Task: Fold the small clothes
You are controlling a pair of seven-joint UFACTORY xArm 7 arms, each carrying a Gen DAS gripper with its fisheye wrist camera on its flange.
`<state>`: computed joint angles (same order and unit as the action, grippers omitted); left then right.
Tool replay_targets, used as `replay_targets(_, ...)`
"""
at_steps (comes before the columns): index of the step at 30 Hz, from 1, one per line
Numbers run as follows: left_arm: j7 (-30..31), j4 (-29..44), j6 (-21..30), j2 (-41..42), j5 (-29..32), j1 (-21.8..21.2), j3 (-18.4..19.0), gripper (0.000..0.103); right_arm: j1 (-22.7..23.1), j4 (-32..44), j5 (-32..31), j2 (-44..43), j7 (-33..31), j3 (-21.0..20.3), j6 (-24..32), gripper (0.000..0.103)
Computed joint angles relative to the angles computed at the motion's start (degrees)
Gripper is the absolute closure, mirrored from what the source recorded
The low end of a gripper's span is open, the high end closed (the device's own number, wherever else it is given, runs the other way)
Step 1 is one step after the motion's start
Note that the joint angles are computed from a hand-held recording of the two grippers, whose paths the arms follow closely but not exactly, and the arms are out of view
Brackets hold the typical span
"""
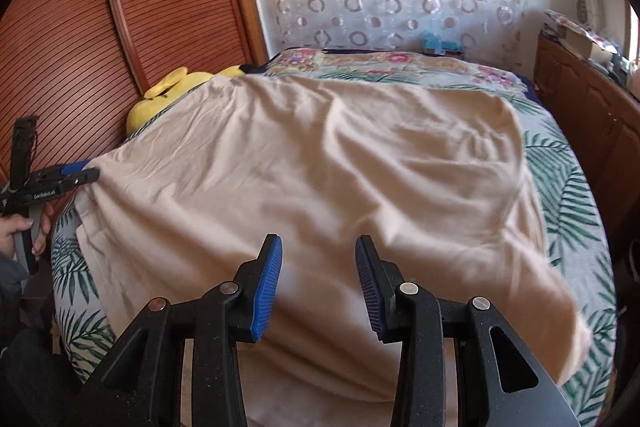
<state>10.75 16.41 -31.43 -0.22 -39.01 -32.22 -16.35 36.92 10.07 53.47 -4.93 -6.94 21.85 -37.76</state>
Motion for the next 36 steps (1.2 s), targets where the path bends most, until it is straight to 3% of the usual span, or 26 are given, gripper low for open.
replay_targets(5, 0.0, -0.3, -0.4, -0.2, -1.2, -0.2, -0.2, 0.034, 3.3, 3.9, 9.7, 4.9, -6.6, 1.0, -3.0, 0.063)
replay_targets(9, -1.9, -0.8, -0.8, -0.2, 0.3, 0.1, 0.0, 0.034, 4.8, 5.4, 9.9, 7.9, -6.6, -0.4, -3.5, 0.063)
replay_targets(12, -1.5, -0.6, -0.2, 0.3, -0.4, 0.0, -0.1, 0.034, 8.2, 8.4, 17.7, 10.2, -11.2, 0.4, -6.5, 0.063)
replay_targets(25, -2.6, 0.1, 0.7, 2.4, 0.6, -0.7, 1.6, 0.034, 9.8, 7.7, 19.1, 9.0, -12.5, 0.1, -6.1, 0.062)
replay_targets(27, -3.7, -0.2, 0.4, 2.3, 2.4, -0.5, 1.8, 0.044, 9.6, 7.7, 18.5, 8.8, -12.4, 0.0, -5.7, 0.058)
replay_targets(31, -5.0, -0.3, 1.5, 1.6, 6.6, 0.2, 1.8, 0.086, 9.4, 7.9, 19.0, 8.4, -13.3, 0.0, -4.7, 0.043)
replay_targets(32, -4.5, 0.0, 2.1, 1.4, 6.9, 0.2, 1.8, 0.092, 9.4, 8.0, 19.6, 8.4, -13.5, 0.0, -4.6, 0.042)
replay_targets(36, -3.5, 0.5, 1.6, -0.4, 7.4, -0.2, 0.6, 0.097, 9.3, 7.4, 20.9, 7.1, -14.0, 0.2, -3.9, 0.042)
